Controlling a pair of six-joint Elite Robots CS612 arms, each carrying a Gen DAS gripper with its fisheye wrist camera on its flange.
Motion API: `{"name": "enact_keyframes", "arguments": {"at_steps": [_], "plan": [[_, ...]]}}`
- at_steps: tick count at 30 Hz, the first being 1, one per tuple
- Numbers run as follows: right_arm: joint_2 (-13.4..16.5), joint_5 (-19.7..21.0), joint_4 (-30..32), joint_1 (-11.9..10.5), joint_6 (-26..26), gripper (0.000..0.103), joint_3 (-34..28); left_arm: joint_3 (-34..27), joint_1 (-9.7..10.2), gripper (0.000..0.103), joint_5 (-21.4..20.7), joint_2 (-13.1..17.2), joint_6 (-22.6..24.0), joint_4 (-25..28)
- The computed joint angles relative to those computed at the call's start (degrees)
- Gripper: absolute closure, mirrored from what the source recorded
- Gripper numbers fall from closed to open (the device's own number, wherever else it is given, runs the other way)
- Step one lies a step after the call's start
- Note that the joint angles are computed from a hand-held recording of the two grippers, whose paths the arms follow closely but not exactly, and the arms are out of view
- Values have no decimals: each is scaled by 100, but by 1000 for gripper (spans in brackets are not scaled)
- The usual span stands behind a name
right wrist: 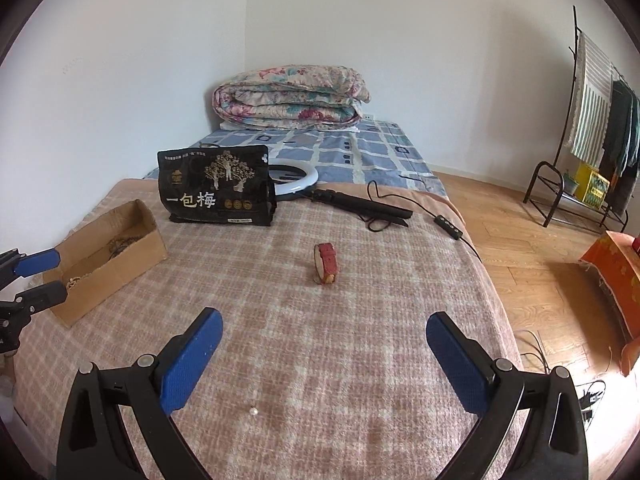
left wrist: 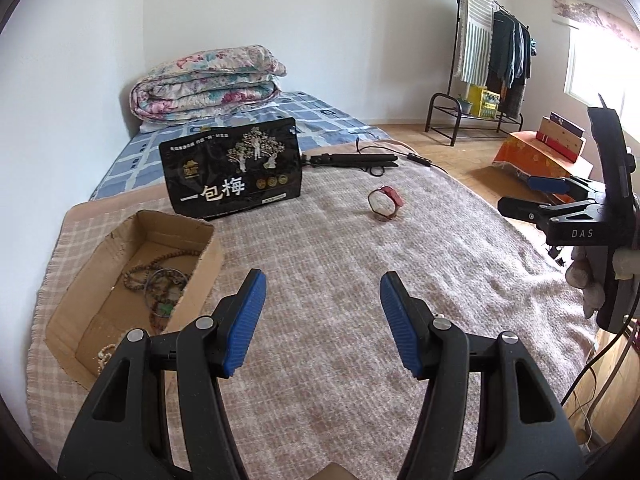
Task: Organize jewelry
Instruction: 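Move the left gripper to the loose pearl while the right gripper approaches the red watch, then grasp the loose pearl with the left gripper while the right gripper grasps the red-strap watch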
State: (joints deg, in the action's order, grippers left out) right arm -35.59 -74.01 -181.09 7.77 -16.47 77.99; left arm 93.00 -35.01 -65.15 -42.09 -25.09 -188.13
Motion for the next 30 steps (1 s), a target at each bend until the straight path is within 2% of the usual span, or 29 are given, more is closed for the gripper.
{"name": "enact_keyframes", "arguments": {"at_steps": [6, 9, 14, 16, 23, 24, 30], "plan": [[74, 83, 181, -131, -129, 1, 71, -344, 58, 42, -432, 222, 59, 61], [150, 119, 322, -179, -195, 5, 1, -515, 69, 42, -680, 346, 129, 128], [326, 274, 701, -243, -152, 17, -304, -797, 53, 59, -1153, 568, 371, 318], [409, 341, 813, -257, -135, 21, -442, -916, 48, 70, -1372, 658, 453, 446], [677, 566, 1234, -243, -396, 34, -937, -1306, 24, 78, -2008, 967, 716, 778], [719, 590, 1280, -234, -437, 35, -1016, -1359, 22, 82, -2061, 1001, 742, 860], [1002, 725, 1614, -171, -629, 46, -1536, -1659, -9, 83, -2194, 1215, 825, 1197]]}}
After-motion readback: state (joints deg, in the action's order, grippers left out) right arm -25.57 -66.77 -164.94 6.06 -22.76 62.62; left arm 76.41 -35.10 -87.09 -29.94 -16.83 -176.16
